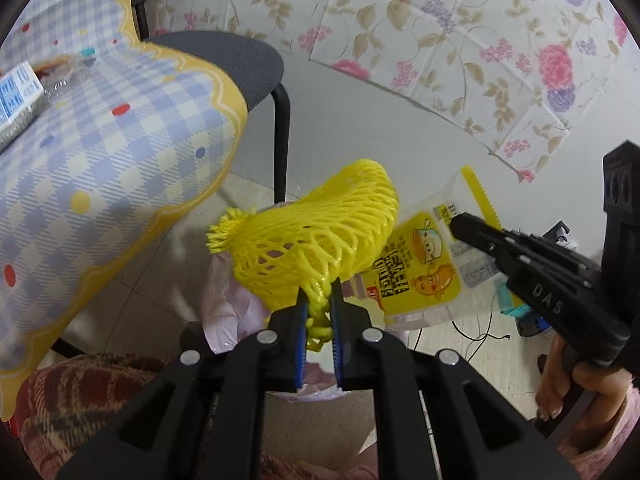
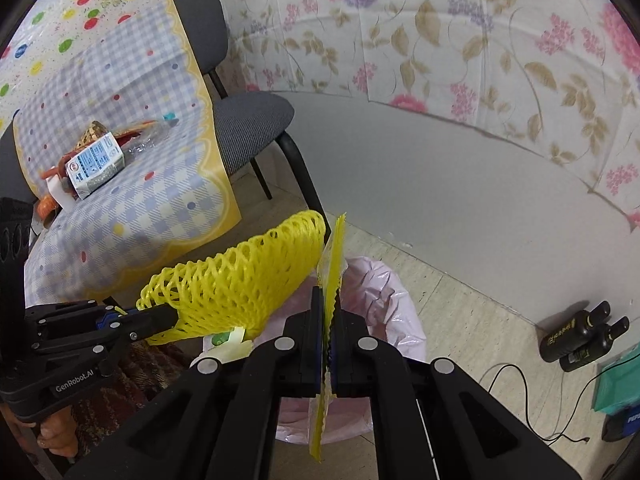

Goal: Collect trash
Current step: 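Open the right tool to drop the yellow net into the bin, then grasp the milk carton with the right tool and lift it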

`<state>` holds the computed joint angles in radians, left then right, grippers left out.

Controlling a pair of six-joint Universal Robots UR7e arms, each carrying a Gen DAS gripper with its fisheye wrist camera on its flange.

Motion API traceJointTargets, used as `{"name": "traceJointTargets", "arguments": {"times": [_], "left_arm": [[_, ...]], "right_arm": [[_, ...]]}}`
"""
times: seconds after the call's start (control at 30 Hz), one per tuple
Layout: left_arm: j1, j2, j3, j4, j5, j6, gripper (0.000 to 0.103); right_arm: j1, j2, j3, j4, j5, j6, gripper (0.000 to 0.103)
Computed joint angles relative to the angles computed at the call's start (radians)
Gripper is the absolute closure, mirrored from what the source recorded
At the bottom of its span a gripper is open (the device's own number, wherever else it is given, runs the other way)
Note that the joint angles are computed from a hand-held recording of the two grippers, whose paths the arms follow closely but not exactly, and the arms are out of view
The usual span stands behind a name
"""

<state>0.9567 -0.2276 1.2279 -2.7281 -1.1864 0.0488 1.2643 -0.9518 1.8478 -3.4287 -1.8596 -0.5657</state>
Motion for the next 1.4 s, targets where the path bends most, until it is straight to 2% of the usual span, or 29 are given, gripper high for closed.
{"name": "traceJointTargets", "arguments": {"times": [0.07, 0.17, 0.2, 0.27, 0.33, 0.4, 0.6, 0.77, 0.83, 0.97, 1.07, 1.4], "left_arm": [[0.008, 0.008, -0.024, 0.038, -0.009, -0.009, 0.086], [0.014, 0.017, -0.044, 0.069, -0.004, -0.024, 0.062], [0.014, 0.017, -0.041, 0.059, -0.001, -0.020, 0.062], [0.011, 0.015, -0.035, 0.047, 0.004, -0.006, 0.057], [0.007, 0.011, -0.024, 0.027, 0.018, 0.009, 0.055], [0.003, 0.001, -0.008, -0.003, 0.030, 0.022, 0.054], [-0.016, -0.051, 0.064, -0.144, 0.116, 0.041, 0.054], [-0.040, -0.107, 0.133, -0.287, 0.235, 0.080, 0.053], [-0.048, -0.128, 0.159, -0.344, 0.291, 0.100, 0.048], [-0.045, -0.182, 0.196, -0.397, 0.376, 0.080, 0.046], [-0.037, -0.214, 0.212, -0.428, 0.446, 0.071, 0.046], [0.019, -0.314, 0.264, -0.482, 0.585, 0.037, 0.042]], "right_arm": [[-0.003, 0.009, -0.014, 0.025, -0.002, 0.004, 0.096], [-0.008, 0.016, -0.024, 0.038, -0.007, 0.012, 0.095], [-0.011, 0.016, -0.024, 0.042, -0.004, 0.018, 0.093], [-0.013, 0.016, -0.028, 0.054, -0.002, 0.025, 0.076], [-0.010, 0.015, -0.029, 0.053, -0.007, 0.019, 0.066], [-0.005, 0.015, -0.031, 0.048, -0.012, 0.011, 0.060], [0.024, -0.025, -0.008, 0.024, 0.010, -0.005, 0.060], [0.081, -0.047, -0.001, 0.028, 0.046, -0.053, 0.060], [0.105, -0.042, -0.018, 0.055, 0.066, -0.067, 0.060], [0.155, -0.006, -0.079, 0.129, 0.113, -0.091, 0.062], [0.194, 0.033, -0.139, 0.190, 0.130, -0.103, 0.067], [0.300, 0.186, -0.339, 0.246, 0.103, -0.167, 0.067]]}}
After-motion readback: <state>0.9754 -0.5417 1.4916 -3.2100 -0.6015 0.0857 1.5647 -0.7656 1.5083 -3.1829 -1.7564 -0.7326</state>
